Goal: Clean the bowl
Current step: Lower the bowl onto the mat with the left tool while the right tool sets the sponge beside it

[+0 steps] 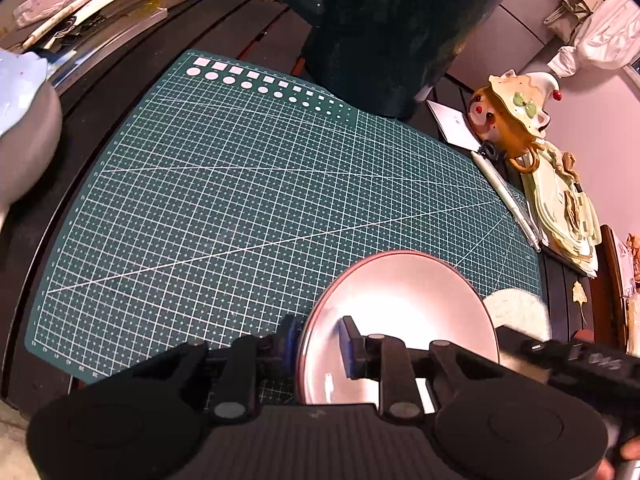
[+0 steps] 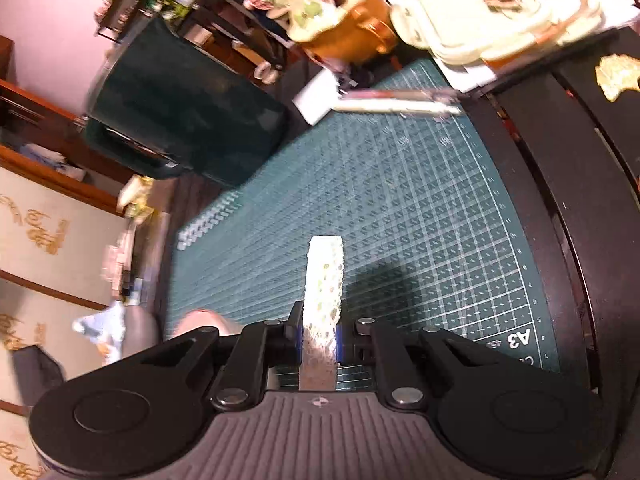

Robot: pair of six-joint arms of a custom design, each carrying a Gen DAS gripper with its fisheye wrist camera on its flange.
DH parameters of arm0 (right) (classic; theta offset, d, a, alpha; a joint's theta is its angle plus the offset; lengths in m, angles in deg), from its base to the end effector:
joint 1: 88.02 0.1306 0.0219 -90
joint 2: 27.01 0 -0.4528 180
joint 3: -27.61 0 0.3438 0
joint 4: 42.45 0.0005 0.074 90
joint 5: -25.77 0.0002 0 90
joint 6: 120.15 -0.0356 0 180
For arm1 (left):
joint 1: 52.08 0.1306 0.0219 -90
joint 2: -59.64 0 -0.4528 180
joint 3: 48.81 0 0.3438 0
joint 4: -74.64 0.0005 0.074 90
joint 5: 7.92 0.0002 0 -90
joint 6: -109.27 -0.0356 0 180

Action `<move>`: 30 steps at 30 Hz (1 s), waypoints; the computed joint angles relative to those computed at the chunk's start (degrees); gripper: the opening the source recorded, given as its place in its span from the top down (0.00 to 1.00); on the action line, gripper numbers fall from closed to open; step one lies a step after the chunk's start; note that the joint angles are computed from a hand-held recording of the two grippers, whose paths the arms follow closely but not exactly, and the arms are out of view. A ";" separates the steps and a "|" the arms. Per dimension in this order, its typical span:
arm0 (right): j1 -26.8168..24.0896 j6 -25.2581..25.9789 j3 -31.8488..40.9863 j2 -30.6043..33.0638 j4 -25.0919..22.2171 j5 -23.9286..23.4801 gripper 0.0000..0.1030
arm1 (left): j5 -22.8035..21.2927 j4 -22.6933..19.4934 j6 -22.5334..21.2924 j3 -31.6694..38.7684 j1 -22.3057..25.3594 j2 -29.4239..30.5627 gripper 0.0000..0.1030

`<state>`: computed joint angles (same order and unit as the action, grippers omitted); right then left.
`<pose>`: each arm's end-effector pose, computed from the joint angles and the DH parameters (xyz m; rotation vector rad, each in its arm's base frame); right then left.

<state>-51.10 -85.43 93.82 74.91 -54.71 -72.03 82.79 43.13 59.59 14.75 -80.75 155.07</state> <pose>0.3712 0.2843 0.2917 0.3476 2.5777 0.8427 0.3555 -0.1954 0.3018 -0.2741 2.7266 -0.3811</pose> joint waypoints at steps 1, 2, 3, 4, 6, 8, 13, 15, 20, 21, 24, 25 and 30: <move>0.10 0.39 0.14 0.26 0.07 -0.01 0.87 | -0.70 -0.23 -0.08 0.16 -0.15 -0.15 0.79; 0.19 0.80 0.26 0.51 0.19 -0.04 0.87 | -0.94 -0.40 -0.10 0.27 -0.20 -0.20 0.79; 0.46 1.65 0.44 0.46 -0.24 0.51 0.86 | -1.06 -0.62 -0.14 0.36 -0.23 -0.23 0.79; 0.74 2.52 0.64 0.39 -0.71 1.10 0.86 | -1.18 -0.85 -0.18 0.45 -0.25 -0.26 0.79; 1.67 5.01 1.66 0.41 -3.43 4.58 0.79 | -1.08 -1.30 0.25 0.51 -0.13 -0.26 0.75; 1.98 6.21 1.83 0.42 -4.61 6.68 0.72 | -1.27 -1.79 0.88 0.51 -0.02 -0.33 0.73; 1.57 5.78 0.88 -0.30 -4.35 7.01 0.62 | -1.91 -3.90 2.68 0.62 0.54 -1.31 0.64; 1.60 5.51 0.73 -0.77 -5.20 8.63 0.57 | -1.36 -4.97 3.33 0.58 0.97 -1.73 0.57; 2.20 5.30 0.97 -2.34 -9.20 13.58 0.41 | -3.59 -7.42 5.60 -0.23 0.36 -4.06 0.48; 2.31 5.20 0.87 -2.76 -9.75 14.47 0.41 | -4.35 -7.99 5.78 -0.35 -0.07 -4.67 0.44; 3.72 5.25 0.92 -4.81 -11.51 18.75 0.32 | -8.78 -10.19 6.20 -0.30 -2.52 -6.30 0.30; 3.93 5.94 1.16 -4.92 -11.69 19.66 0.28 | -10.52 -11.14 6.35 -0.26 -3.56 -6.96 0.27; 11.38 15.14 1.92 -8.54 -13.98 30.48 0.09 | -15.99 -15.56 7.49 -0.02 -9.04 -11.06 0.12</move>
<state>-39.72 -70.30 95.74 66.38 -68.69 -41.56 66.81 27.57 67.08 14.72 -89.79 144.00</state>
